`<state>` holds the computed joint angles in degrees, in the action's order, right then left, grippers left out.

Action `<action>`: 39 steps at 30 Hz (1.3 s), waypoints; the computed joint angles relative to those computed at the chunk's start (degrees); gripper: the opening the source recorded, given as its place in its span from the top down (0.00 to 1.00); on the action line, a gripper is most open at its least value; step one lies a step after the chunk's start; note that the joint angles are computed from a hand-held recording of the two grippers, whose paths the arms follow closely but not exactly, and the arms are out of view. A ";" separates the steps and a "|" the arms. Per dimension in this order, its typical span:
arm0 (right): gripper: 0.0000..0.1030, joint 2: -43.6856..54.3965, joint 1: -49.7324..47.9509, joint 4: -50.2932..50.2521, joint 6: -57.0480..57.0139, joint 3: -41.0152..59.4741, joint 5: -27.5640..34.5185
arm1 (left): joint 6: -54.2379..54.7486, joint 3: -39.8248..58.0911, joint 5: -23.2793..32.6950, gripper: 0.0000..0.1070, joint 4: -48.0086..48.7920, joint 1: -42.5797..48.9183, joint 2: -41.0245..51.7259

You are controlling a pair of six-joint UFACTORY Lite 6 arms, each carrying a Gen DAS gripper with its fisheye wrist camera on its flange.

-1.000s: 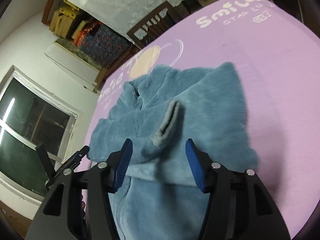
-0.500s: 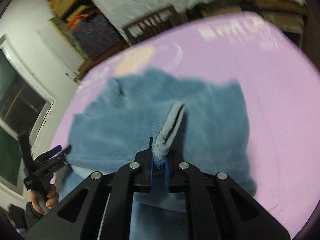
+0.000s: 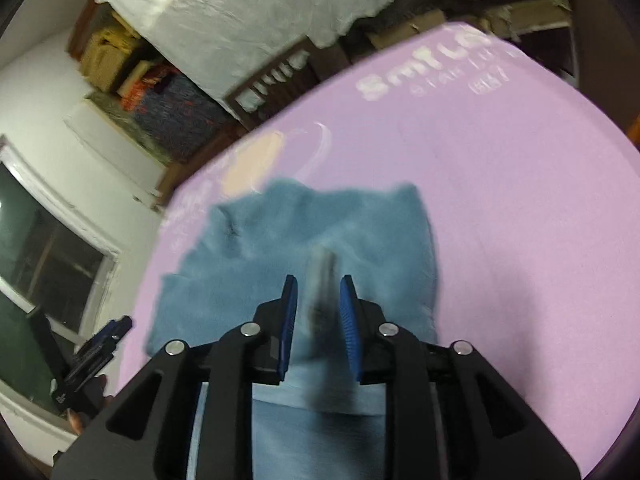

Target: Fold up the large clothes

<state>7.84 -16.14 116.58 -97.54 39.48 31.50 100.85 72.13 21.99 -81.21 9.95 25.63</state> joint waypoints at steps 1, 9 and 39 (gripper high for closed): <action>0.83 0.45 1.51 -1.30 1.48 1.54 0.10 | -4.57 1.84 1.35 0.19 3.92 -1.91 0.67; 0.90 20.51 12.85 -9.21 12.65 23.59 -3.16 | -29.74 20.41 0.66 0.19 23.94 -10.98 19.28; 0.95 -28.45 -8.07 -22.46 10.84 -27.04 7.63 | 1.59 -22.74 12.50 0.19 12.16 9.59 -12.23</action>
